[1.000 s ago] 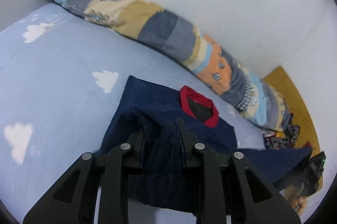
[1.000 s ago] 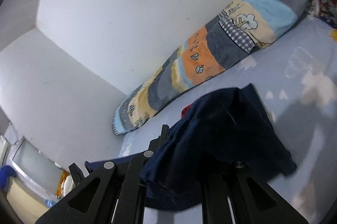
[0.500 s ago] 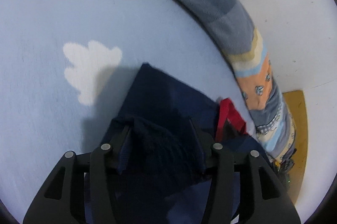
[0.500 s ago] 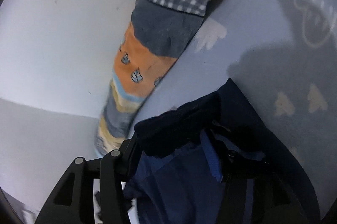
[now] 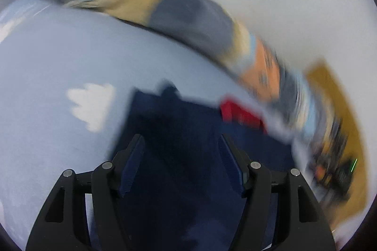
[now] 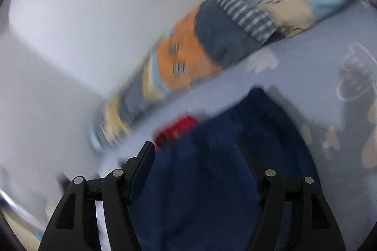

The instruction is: Fold large clothes

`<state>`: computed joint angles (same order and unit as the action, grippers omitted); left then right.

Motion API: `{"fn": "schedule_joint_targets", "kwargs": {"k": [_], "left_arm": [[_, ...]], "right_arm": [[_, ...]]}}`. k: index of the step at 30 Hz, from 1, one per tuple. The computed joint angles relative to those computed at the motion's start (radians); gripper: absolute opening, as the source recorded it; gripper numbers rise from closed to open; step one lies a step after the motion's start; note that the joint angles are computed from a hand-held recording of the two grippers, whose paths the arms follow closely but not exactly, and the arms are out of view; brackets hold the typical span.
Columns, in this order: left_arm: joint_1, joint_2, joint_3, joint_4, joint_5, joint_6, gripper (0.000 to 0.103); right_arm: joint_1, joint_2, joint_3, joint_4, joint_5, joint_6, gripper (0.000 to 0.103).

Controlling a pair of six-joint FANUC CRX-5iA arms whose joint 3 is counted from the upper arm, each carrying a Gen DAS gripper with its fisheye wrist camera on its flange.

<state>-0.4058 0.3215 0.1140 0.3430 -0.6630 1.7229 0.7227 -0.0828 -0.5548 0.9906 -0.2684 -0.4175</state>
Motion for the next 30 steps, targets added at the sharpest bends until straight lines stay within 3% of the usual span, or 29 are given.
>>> {"fn": "schedule_joint_targets", "kwargs": {"k": [2, 4, 5, 7, 9, 11, 12, 16, 22, 25, 28, 30], "left_arm": [[-0.047, 0.051, 0.089, -0.149, -0.077, 0.028, 0.064], [-0.083, 0.094, 0.176, -0.327, -0.161, 0.134, 0.064], [-0.093, 0.108, 0.199, -0.414, -0.195, 0.191, 0.064], [-0.096, 0.104, 0.190, -0.487, -0.192, 0.241, 0.064], [-0.102, 0.091, 0.183, -0.547, -0.202, 0.285, 0.064], [-0.124, 0.075, 0.196, -0.599, -0.246, 0.323, 0.064], [-0.135, 0.067, 0.198, -0.619, -0.255, 0.339, 0.064], [-0.192, -0.015, 0.144, -0.635, -0.243, 0.398, 0.064], [-0.341, -0.108, 0.102, -0.675, -0.295, 0.512, 0.064], [-0.412, -0.162, 0.052, -0.710, -0.305, 0.639, 0.066], [-0.471, -0.197, 0.000, -0.756, -0.306, 0.719, 0.066], [-0.485, -0.188, -0.001, -0.752, -0.341, 0.700, 0.066]], "right_arm": [[0.079, 0.063, 0.091, -0.212, -0.124, 0.243, 0.062], [0.112, 0.114, 0.141, -0.313, -0.195, 0.362, 0.057], [0.121, 0.130, 0.150, -0.330, -0.226, 0.375, 0.052], [0.127, 0.147, 0.158, -0.356, -0.276, 0.401, 0.042], [0.121, 0.136, 0.136, -0.337, -0.311, 0.359, 0.020], [0.133, 0.117, 0.131, -0.328, -0.379, 0.299, 0.022], [0.148, 0.106, 0.129, -0.308, -0.421, 0.259, 0.028], [0.219, 0.033, 0.083, -0.229, -0.406, 0.098, 0.033], [0.448, 0.040, 0.143, -0.117, -0.556, -0.107, 0.038], [0.550, 0.041, 0.141, -0.058, -0.625, -0.220, 0.040], [0.639, 0.052, 0.142, -0.058, -0.720, -0.197, 0.040], [0.675, 0.061, 0.157, -0.122, -0.770, -0.124, 0.040]]}}
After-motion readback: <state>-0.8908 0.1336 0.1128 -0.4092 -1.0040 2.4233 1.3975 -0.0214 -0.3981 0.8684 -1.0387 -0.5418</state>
